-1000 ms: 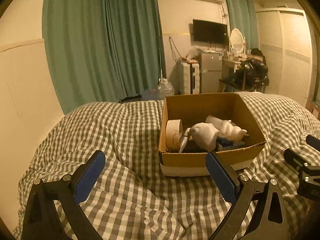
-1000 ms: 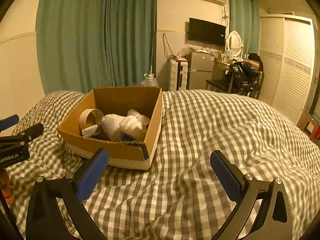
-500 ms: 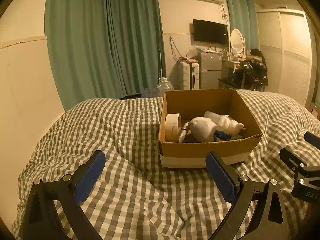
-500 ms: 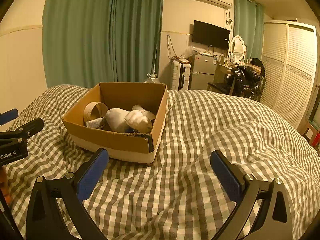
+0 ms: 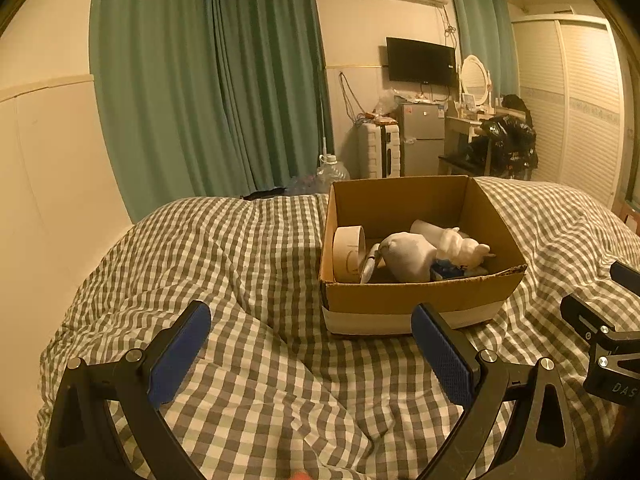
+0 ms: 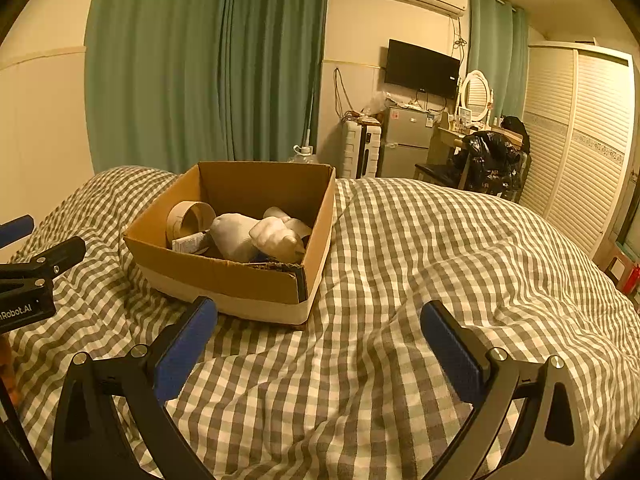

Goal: Organize objects

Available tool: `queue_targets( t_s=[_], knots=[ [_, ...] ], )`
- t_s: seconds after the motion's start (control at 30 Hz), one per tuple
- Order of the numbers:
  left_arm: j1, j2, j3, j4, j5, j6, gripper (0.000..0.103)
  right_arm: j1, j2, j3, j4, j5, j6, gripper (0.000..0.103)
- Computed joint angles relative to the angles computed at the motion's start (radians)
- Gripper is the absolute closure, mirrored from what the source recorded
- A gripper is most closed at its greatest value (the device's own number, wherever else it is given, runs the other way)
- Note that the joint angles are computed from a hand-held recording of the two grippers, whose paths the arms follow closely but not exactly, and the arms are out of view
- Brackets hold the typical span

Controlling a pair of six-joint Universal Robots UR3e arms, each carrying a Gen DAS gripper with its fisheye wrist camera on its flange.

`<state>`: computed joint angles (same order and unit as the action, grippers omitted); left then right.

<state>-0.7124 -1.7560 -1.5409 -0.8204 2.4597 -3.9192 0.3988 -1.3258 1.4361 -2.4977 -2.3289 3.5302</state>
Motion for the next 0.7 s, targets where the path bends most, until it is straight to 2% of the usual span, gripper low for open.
queue_targets(
  t_s=[0.7],
  knots=[
    [-0.004, 0.005, -0.017, 0.027, -0.004, 0.027, 0.000, 0.002, 0.006, -0.013, 0.021, -0.002, 0.006, 0.001]
  ],
)
